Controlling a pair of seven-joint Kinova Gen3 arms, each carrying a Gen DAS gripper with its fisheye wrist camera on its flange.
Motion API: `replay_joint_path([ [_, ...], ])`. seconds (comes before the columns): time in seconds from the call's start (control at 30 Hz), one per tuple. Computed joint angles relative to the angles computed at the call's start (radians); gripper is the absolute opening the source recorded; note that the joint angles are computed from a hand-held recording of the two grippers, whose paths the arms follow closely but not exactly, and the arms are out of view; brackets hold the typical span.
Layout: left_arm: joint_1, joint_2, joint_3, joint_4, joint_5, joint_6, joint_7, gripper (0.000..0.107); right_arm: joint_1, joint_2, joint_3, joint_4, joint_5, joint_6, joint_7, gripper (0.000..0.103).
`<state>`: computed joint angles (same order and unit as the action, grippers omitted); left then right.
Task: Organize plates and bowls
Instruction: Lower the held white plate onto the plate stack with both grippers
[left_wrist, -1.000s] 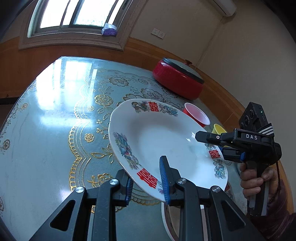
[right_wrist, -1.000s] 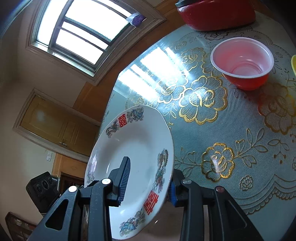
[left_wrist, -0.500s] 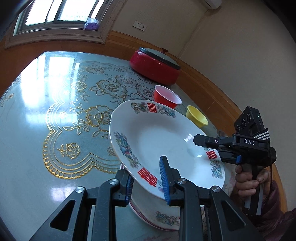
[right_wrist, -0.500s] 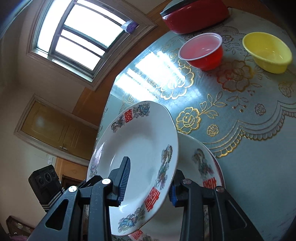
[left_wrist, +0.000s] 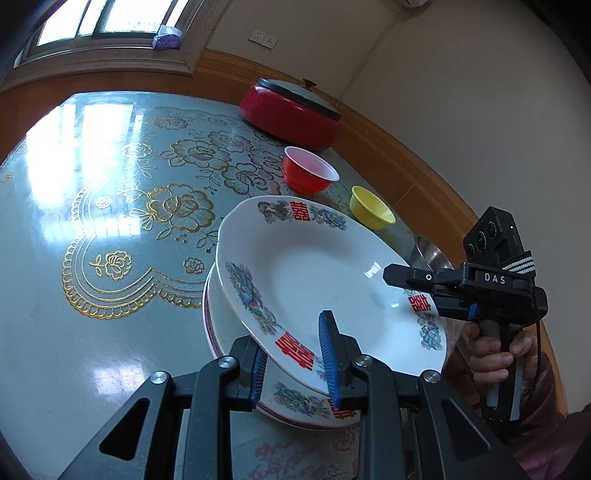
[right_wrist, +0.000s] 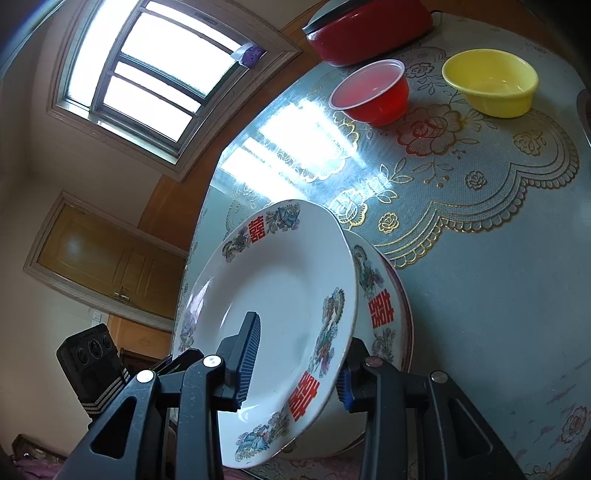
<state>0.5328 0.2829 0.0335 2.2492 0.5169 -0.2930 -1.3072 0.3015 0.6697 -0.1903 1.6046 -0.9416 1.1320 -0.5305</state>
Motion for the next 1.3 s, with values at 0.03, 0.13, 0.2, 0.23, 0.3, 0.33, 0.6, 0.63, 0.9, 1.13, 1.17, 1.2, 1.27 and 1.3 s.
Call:
replay_joint_path([
  [0.03,-0.003,0.002,0.006,-0.001,-0.005,0.002,0.004,0.027,0.001,0.000,0.002,0.002,0.002,0.000,0.000,0.037],
  [0.13,-0.023,0.010,0.027,-0.004,-0.032,0.010,0.034,0.028,-0.004,0.003,0.009,-0.001,0.014,-0.002,-0.014,0.037],
  [0.2,-0.018,0.015,0.025,-0.006,-0.036,0.012,0.045,0.028,-0.001,0.007,0.010,-0.001,0.019,-0.001,-0.019,0.037],
  [0.23,-0.013,0.017,0.022,-0.006,-0.035,0.013,0.048,0.028,0.001,0.008,0.010,0.001,0.020,-0.002,-0.019,0.037],
  [0.3,-0.007,0.019,0.017,-0.009,-0.034,0.018,0.052,0.028,0.000,0.009,0.010,0.002,0.025,-0.003,-0.024,0.037],
  [0.33,-0.003,0.019,0.013,-0.010,-0.033,0.023,0.054,0.028,-0.002,0.010,0.010,0.000,0.029,-0.004,-0.026,0.037],
  [0.6,-0.005,0.023,0.012,-0.013,-0.052,0.046,0.095,0.028,-0.005,0.024,0.004,-0.005,0.049,-0.010,-0.032,0.037],
  [0.63,0.008,0.022,-0.001,-0.014,-0.043,0.049,0.090,0.028,-0.006,0.023,0.003,-0.005,0.052,-0.012,-0.030,0.037],
  [0.9,0.040,0.021,-0.027,-0.019,-0.019,0.060,0.073,0.028,-0.002,0.024,-0.001,-0.004,0.051,-0.011,-0.033,0.037],
  [1.13,0.044,0.021,-0.031,-0.021,-0.012,0.064,0.075,0.029,0.004,0.028,0.000,-0.007,0.044,-0.003,-0.038,0.037],
  [1.17,0.045,0.020,-0.032,-0.021,-0.009,0.065,0.075,0.029,0.004,0.028,0.000,-0.007,0.045,-0.004,-0.037,0.037],
  [1.2,0.045,0.019,-0.031,-0.019,-0.008,0.064,0.079,0.029,0.004,0.028,0.000,-0.006,0.045,-0.006,-0.037,0.037],
  [1.27,0.040,0.018,-0.027,-0.014,-0.008,0.060,0.086,0.029,0.005,0.029,0.000,-0.006,0.044,-0.006,-0.036,0.037],
  [1.3,0.040,0.017,-0.027,-0.014,-0.008,0.061,0.086,0.029,0.006,0.029,0.000,-0.006,0.043,-0.006,-0.037,0.037],
])
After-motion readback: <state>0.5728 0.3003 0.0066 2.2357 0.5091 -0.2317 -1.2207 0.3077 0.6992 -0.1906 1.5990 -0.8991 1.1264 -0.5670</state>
